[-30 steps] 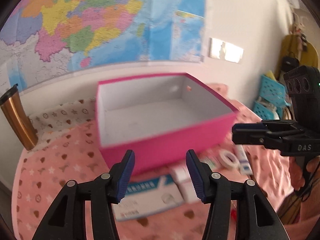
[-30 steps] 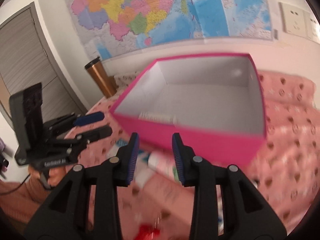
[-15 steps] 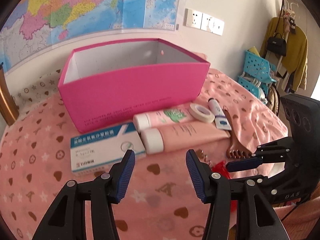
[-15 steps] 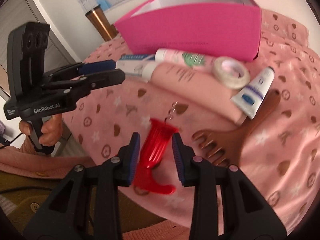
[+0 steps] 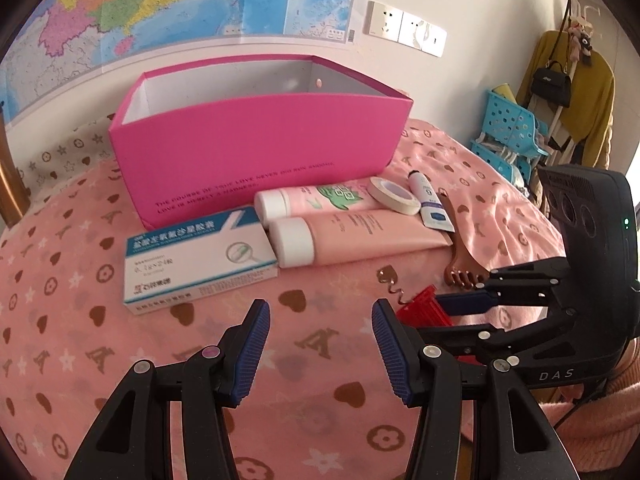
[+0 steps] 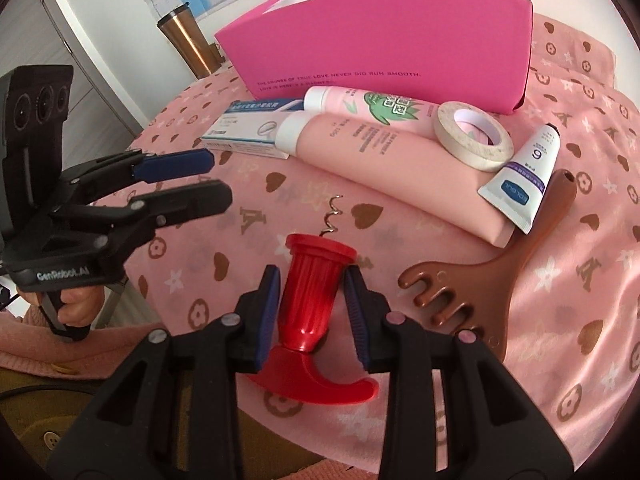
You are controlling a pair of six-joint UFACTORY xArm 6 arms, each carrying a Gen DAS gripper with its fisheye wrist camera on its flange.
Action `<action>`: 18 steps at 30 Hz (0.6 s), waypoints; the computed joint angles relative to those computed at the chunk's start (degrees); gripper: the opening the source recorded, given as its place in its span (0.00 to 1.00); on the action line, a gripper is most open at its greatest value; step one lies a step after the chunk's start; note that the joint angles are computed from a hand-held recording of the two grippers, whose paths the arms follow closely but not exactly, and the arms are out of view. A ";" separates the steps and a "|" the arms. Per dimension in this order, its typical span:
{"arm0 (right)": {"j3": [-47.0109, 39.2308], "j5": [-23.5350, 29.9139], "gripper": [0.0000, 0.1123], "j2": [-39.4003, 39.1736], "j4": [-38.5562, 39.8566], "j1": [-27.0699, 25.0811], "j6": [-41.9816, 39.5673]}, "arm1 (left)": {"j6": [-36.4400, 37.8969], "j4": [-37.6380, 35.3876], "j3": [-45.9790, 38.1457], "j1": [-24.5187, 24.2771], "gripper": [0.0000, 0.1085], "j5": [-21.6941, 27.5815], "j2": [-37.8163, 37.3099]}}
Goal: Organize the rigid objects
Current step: 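Grasp the red corkscrew by its handle with the right gripper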
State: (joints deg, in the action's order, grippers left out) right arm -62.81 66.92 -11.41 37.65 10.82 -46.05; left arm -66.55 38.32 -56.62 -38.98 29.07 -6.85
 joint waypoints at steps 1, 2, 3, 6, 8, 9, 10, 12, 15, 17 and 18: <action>0.15 -0.23 0.32 -0.11 -0.09 0.05 -0.08 | 0.26 -0.45 0.01 -0.07 0.50 -0.35 0.22; 0.29 -0.45 0.32 -0.25 -0.25 0.13 -0.08 | 0.62 -0.90 -0.06 -0.13 0.50 -0.60 0.48; 0.46 -0.73 0.32 -0.41 -0.37 0.26 -0.05 | 1.01 -1.32 -0.11 -0.17 0.50 -0.75 0.68; 0.84 -2.36 0.28 -0.56 -0.95 1.48 0.98 | 1.55 -1.96 -0.27 -0.42 0.50 -1.04 1.05; 1.40 -3.53 0.24 -0.83 -1.27 1.79 1.07 | 1.96 -2.48 -0.19 -0.41 0.50 -1.48 1.13; 1.38 -3.70 0.24 -0.69 -1.07 1.61 0.97 | 2.13 -2.75 -0.13 -0.41 0.50 -1.75 1.16; 1.20 -3.63 0.24 -0.48 -0.76 1.28 0.63 | 2.49 -3.30 0.05 -0.35 0.50 -2.33 1.14; 1.18 -3.52 0.24 -0.58 -0.15 0.77 0.25 | 3.18 -4.25 0.63 -0.09 0.50 -3.47 0.85; 0.70 -2.32 0.24 -0.62 1.62 -0.25 -0.35 | 3.61 -4.54 0.39 -0.14 0.50 -3.86 1.00; 0.25 -1.29 0.24 -0.73 3.31 -1.15 -1.11 | 4.08 -4.59 -0.03 -0.33 0.50 -4.03 1.22; 0.13 -1.13 0.24 -0.85 3.89 -1.40 -1.31 | 4.32 -4.52 -0.36 -0.48 0.50 -4.07 1.37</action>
State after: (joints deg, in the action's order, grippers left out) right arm -62.69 65.79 -12.26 41.54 9.43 -47.36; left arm -62.22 33.80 -56.98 -39.46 25.00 -5.48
